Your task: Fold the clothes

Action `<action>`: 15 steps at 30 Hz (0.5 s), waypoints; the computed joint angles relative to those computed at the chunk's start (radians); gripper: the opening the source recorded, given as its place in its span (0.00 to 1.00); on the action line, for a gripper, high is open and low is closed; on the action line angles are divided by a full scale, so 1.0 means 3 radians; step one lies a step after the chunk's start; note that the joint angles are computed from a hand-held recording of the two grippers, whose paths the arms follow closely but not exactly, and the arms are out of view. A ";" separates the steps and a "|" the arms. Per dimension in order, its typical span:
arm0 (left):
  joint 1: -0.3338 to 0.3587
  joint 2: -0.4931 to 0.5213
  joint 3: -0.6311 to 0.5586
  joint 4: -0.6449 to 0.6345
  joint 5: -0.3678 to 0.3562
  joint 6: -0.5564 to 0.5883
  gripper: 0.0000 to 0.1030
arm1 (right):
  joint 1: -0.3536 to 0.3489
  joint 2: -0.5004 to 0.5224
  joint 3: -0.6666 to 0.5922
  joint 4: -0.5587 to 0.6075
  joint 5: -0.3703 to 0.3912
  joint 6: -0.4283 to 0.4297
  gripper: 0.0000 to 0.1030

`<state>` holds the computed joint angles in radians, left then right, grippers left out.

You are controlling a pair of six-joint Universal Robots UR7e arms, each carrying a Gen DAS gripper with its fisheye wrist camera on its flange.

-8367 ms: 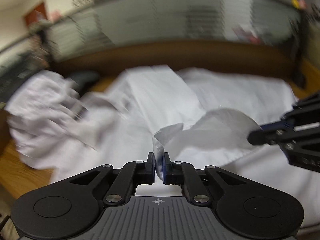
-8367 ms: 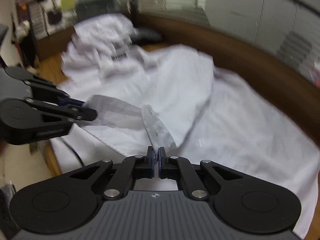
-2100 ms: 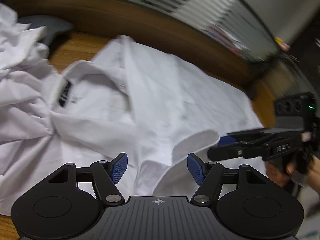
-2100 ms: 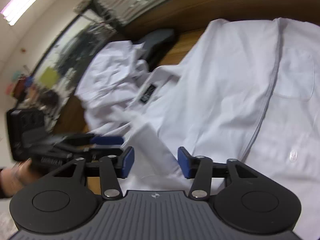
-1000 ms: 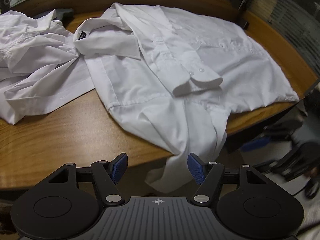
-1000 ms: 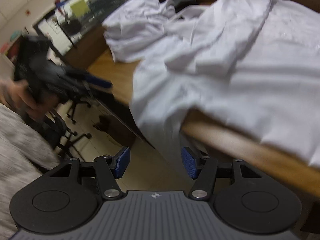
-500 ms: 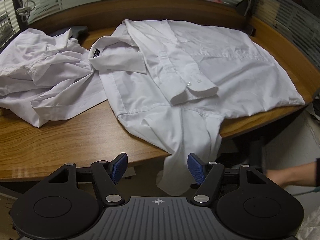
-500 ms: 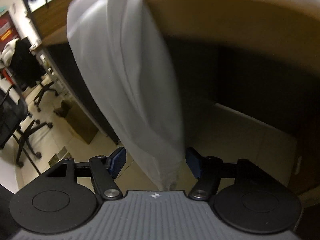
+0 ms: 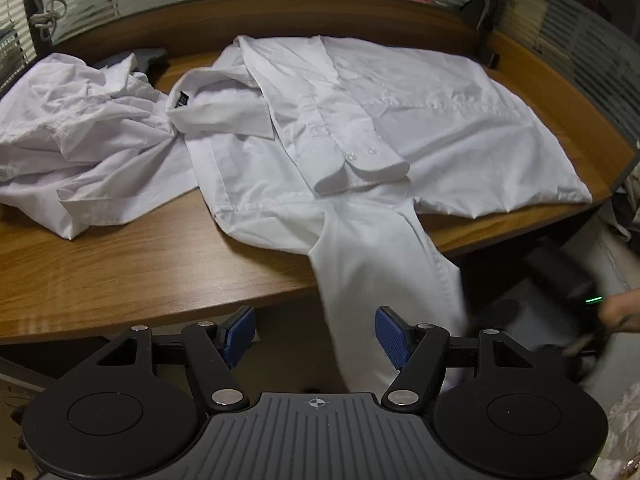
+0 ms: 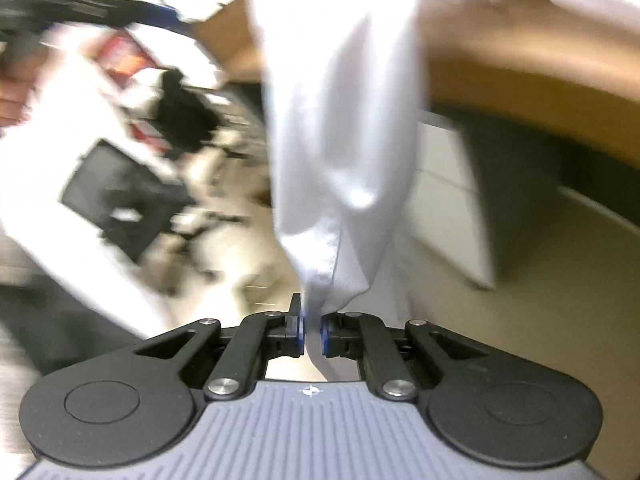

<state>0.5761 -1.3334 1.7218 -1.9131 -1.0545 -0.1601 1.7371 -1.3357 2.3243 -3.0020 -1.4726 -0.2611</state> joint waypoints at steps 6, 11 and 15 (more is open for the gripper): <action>-0.0030 -0.0087 -0.0014 -0.0204 0.0284 0.0067 0.67 | 0.0139 -0.0436 -0.0197 0.0431 0.0863 0.0108 0.08; 0.0102 -0.0052 -0.0005 -0.0383 0.0500 0.0528 0.67 | 0.0119 -0.0494 -0.0520 0.0287 0.1371 0.0450 0.08; 0.0221 0.0076 0.0042 -0.0736 0.0480 0.1141 0.67 | -0.0029 -0.0463 -0.0687 -0.0177 0.1719 0.0949 0.08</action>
